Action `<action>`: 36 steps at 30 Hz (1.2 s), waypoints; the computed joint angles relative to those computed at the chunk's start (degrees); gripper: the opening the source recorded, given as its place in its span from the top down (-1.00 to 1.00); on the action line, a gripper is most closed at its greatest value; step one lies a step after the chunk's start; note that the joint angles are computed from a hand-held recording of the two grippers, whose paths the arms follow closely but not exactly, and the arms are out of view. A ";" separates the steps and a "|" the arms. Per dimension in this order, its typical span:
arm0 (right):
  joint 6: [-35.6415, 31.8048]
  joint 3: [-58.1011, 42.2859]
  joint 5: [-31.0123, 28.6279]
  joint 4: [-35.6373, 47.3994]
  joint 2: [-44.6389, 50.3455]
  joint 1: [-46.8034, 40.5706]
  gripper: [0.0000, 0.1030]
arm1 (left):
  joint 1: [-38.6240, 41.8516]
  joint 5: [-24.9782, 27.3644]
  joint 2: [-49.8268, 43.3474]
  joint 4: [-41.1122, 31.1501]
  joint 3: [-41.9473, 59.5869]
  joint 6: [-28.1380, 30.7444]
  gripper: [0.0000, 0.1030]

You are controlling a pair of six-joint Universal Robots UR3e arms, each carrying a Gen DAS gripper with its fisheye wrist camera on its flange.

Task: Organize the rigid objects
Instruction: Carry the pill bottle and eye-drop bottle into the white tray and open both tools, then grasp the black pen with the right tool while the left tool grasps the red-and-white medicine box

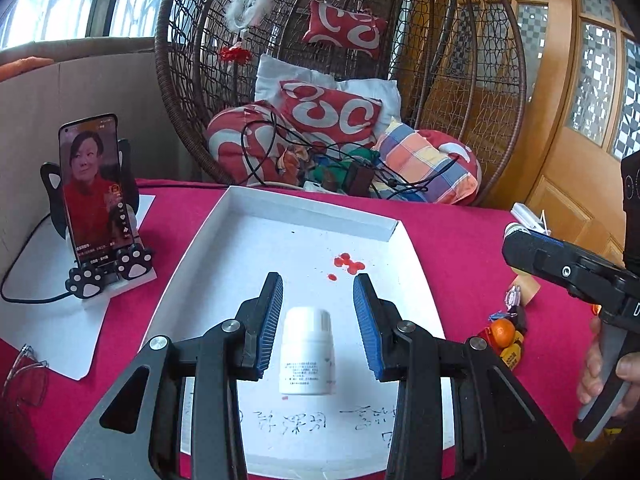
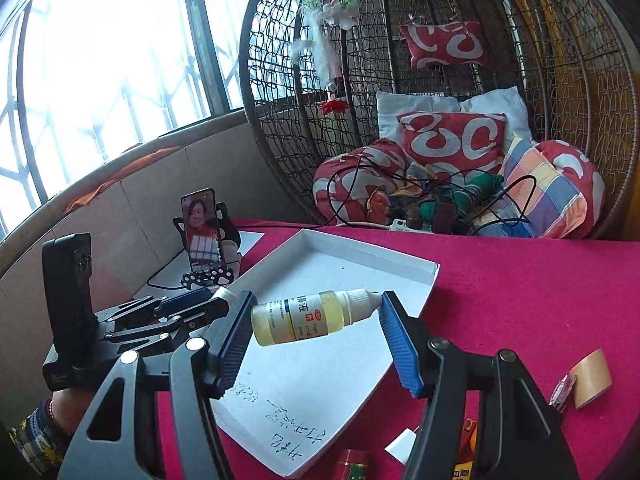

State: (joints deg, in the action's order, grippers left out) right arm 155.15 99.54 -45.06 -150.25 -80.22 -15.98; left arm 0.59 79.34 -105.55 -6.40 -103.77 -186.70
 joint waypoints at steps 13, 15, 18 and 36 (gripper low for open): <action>1.32 -11.14 -12.60 -0.17 15.05 10.48 -0.23 | 1.10 1.52 -9.30 -4.24 7.71 -5.10 -0.27; 1.46 -10.98 -12.52 -0.61 15.67 10.58 -0.30 | 0.76 4.12 -8.67 -2.96 6.32 -6.47 -0.57; 3.62 -7.64 -11.79 -5.03 14.91 9.23 -0.86 | 1.94 3.69 -6.58 -0.48 2.60 -8.73 -0.58; -23.20 21.56 17.63 15.53 -21.06 -21.16 -1.00 | 5.28 -10.67 11.70 17.66 -23.50 -6.65 -1.00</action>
